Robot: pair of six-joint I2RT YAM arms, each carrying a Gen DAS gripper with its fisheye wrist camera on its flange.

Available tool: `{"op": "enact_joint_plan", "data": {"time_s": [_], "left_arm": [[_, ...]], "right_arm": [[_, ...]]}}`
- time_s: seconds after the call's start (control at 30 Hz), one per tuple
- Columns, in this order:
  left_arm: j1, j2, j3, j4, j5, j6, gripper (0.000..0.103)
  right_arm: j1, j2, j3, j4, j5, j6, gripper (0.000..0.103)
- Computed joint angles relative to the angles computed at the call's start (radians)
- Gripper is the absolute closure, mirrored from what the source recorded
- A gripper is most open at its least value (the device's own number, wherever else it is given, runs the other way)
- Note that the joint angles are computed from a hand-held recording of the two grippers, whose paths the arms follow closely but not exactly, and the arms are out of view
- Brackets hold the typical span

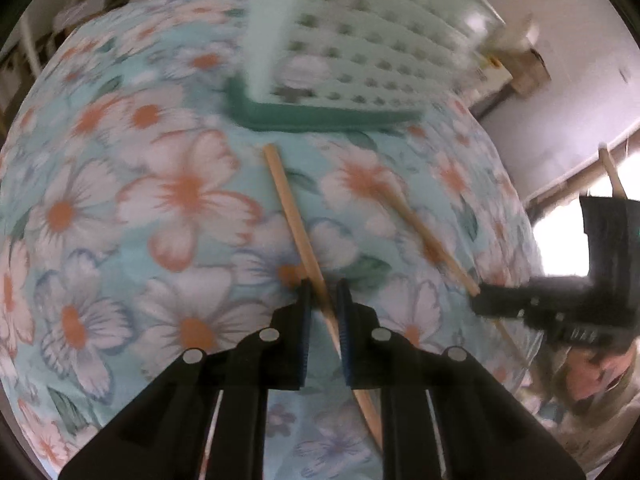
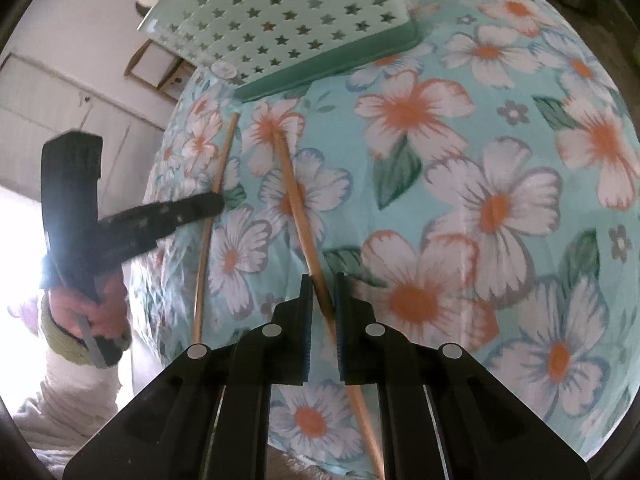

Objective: Organize utensils
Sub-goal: 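Grasp one chopstick with the left tool while the right tool grasps the other chopstick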

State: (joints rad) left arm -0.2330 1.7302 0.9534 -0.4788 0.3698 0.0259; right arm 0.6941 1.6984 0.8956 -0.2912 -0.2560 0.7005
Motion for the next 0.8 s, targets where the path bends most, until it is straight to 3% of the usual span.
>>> {"op": "enact_joint_plan", "data": {"time_s": [0.27, 0.4, 0.53, 0.57, 0.7, 0.8], "left_arm": [[-0.070, -0.022, -0.073, 0.078, 0.047, -0.034, 0.092], [-0.088, -0.055, -0.133, 0.150, 0.043, -0.082, 0.092], [-0.054, -0.046, -0.123, 0.134, 0.098, -0.120, 0.092], [-0.037, -0.053, -0.123, 0.117, 0.111, -0.120, 0.091], [0.011, -0.074, -0.134, 0.118, 0.149, -0.179, 0.082], [0.028, -0.077, -0.135, 0.138, 0.152, -0.221, 0.080]], "right_arm": [[-0.039, -0.105, -0.133, 0.097, 0.069, 0.134, 0.097], [-0.042, -0.141, -0.224, 0.210, 0.047, 0.208, 0.096], [-0.064, -0.166, -0.274, 0.264, -0.010, 0.202, 0.095], [-0.065, -0.177, -0.273, 0.251, -0.011, 0.193, 0.093], [-0.067, -0.237, -0.236, 0.157, 0.027, 0.109, 0.068], [-0.059, -0.211, -0.186, 0.122, 0.048, 0.041, 0.068]]}}
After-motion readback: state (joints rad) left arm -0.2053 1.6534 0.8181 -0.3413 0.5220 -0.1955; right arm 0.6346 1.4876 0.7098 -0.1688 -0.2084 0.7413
